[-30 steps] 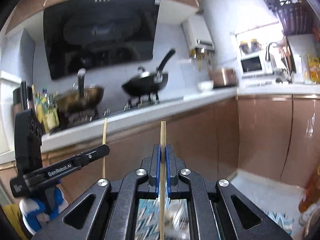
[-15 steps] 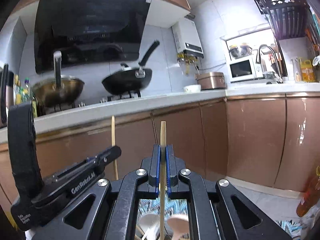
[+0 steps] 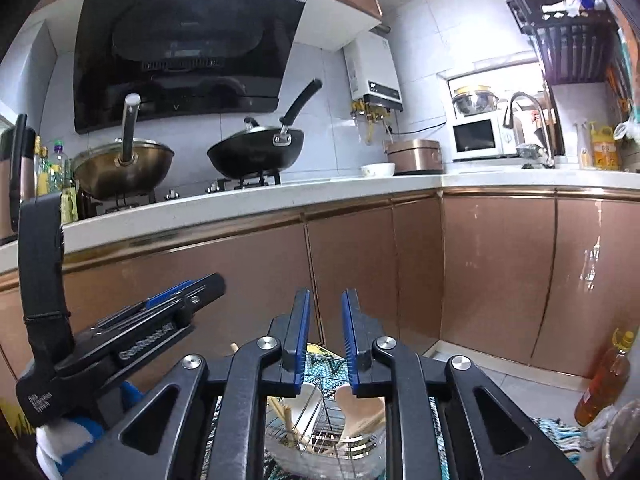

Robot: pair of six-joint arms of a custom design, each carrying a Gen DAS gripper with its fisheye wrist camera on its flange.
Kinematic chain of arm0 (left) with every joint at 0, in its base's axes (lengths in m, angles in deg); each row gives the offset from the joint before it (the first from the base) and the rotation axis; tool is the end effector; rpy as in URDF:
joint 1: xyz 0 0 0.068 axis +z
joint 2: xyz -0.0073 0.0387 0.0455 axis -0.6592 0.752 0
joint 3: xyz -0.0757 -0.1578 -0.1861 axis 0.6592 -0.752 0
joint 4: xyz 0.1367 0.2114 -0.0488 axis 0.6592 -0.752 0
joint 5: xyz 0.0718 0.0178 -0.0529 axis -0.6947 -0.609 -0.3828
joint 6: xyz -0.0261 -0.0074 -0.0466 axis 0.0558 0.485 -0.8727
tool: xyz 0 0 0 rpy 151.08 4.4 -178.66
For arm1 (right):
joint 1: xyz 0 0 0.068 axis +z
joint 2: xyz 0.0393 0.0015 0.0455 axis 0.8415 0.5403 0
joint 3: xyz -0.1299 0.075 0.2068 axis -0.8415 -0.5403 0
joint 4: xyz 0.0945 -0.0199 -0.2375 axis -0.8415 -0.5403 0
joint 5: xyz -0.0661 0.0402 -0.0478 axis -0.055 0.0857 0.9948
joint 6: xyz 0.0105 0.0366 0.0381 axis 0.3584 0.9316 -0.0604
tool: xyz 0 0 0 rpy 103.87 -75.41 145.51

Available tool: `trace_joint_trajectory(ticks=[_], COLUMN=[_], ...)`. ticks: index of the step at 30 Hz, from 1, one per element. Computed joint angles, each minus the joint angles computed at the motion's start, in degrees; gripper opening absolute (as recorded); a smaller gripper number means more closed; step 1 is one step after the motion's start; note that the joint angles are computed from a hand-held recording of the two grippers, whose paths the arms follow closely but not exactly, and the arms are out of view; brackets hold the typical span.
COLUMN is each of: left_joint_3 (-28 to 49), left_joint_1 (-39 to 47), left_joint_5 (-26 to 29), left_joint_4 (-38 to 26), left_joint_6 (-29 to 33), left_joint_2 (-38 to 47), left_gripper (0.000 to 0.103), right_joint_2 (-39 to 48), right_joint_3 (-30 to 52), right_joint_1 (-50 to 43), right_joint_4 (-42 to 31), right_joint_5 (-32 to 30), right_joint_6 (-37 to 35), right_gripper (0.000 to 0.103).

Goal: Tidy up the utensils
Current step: 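Open the right gripper to drop its chopstick into the basket while the left gripper releases its chopstick, then withdraw both open grippers from the basket back over the table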

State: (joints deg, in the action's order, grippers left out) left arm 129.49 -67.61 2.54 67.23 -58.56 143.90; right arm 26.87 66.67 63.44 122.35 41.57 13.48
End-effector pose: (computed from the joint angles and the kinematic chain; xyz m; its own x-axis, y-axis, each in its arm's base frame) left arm 0.3337 -0.1541 0.2238 -0.2671 -0.1616 -0.9500 0.1088 0.9745 -0.1963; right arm 0.3026 0.0400 0.1965 -0.2278 0.0443 -0.9727 -0.2923 0.9498 0.1117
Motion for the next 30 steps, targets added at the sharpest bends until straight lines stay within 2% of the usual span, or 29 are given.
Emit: trace_joint_trajectory(ticks=[6,12,18,25,30], left_joint_3=[-6.3,-13.8,-18.1,-18.5,-18.6], left_joint_1=[-1.2,-3.6,-7.3,-11.4,-14.0], left_joint_5=[-2.4,-6.2,-10.6,-15.3,-18.6], left_joint_4=[-12.3,-23.5,-35.7,-51.6,-62.2], left_joint_6=[0.1,0.2,-0.1,-3.2,-6.7], left_joint_2=[-15.4,-33.1,-49.4,-63.0,-71.3], left_gripper=[0.042,0.046,0.050,0.050,0.050], right_joint_2=[-16.7,-34.3,-51.1,-64.7,-71.4], right_joint_3=[-4.7,-8.8,-11.2,-10.2,-8.8], right_joint_1=[-0.9,-0.3,2.3,6.8,12.6], right_joint_4=[-13.6,-31.3,-48.0,-64.9,-73.7], right_joint_5=[0.6,2.2,4.8,9.0,13.7], right_joint_6=[0.6,-1.2,-2.3,-1.4,0.8], right_gripper=[0.021,0.021,0.022,0.022,0.024])
